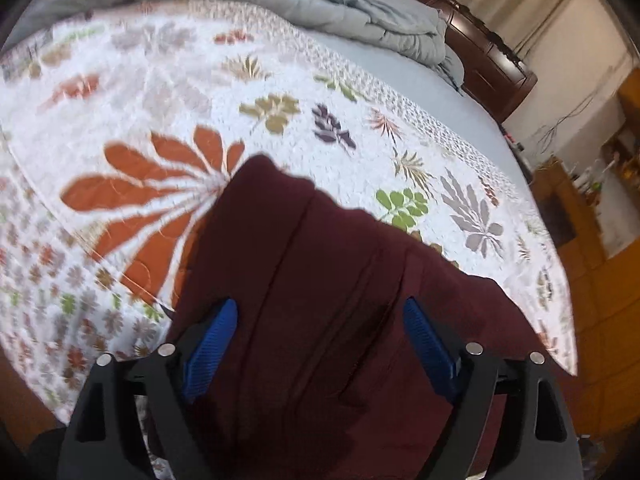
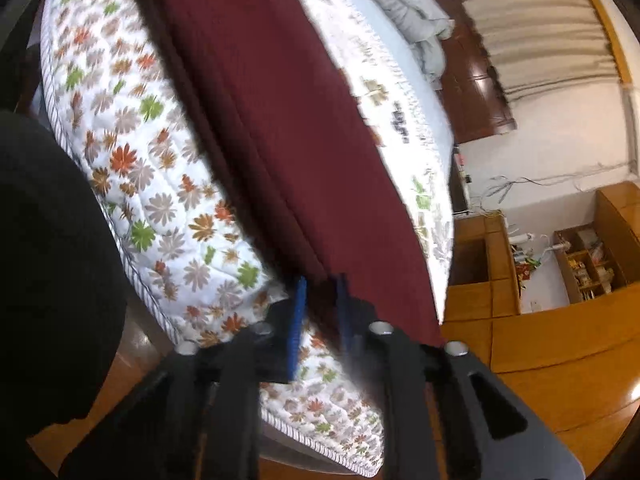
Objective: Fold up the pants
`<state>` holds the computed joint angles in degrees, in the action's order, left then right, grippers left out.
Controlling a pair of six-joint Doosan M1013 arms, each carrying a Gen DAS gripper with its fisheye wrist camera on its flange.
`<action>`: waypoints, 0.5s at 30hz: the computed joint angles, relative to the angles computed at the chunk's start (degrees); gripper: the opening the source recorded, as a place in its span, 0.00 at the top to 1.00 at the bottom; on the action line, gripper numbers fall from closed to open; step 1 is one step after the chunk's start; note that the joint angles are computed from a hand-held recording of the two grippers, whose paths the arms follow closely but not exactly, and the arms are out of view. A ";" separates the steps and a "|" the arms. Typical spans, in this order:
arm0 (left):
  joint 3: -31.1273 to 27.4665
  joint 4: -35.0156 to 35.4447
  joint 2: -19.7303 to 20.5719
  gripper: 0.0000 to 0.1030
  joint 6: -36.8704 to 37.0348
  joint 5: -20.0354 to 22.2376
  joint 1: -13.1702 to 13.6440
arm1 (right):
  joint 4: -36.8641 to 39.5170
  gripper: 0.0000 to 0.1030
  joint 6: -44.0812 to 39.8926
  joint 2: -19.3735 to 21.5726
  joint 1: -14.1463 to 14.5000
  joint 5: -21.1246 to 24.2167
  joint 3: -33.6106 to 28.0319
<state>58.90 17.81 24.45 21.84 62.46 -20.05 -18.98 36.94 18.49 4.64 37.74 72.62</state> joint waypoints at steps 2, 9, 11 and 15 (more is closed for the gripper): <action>-1.10 5.29 0.08 0.19 -0.22 0.06 -1.39 | 8.04 0.61 0.27 -0.34 -1.34 2.77 -1.96; -8.67 1.34 5.31 0.17 10.15 5.09 -0.45 | 25.15 0.59 33.23 8.90 -9.69 19.83 -20.00; -8.28 -0.54 5.84 0.17 10.74 6.67 0.42 | 29.83 0.62 40.95 11.53 -12.63 23.57 -22.79; -7.45 -0.21 5.60 0.17 12.06 5.92 0.35 | 47.34 0.83 49.17 13.66 -18.93 27.02 -23.85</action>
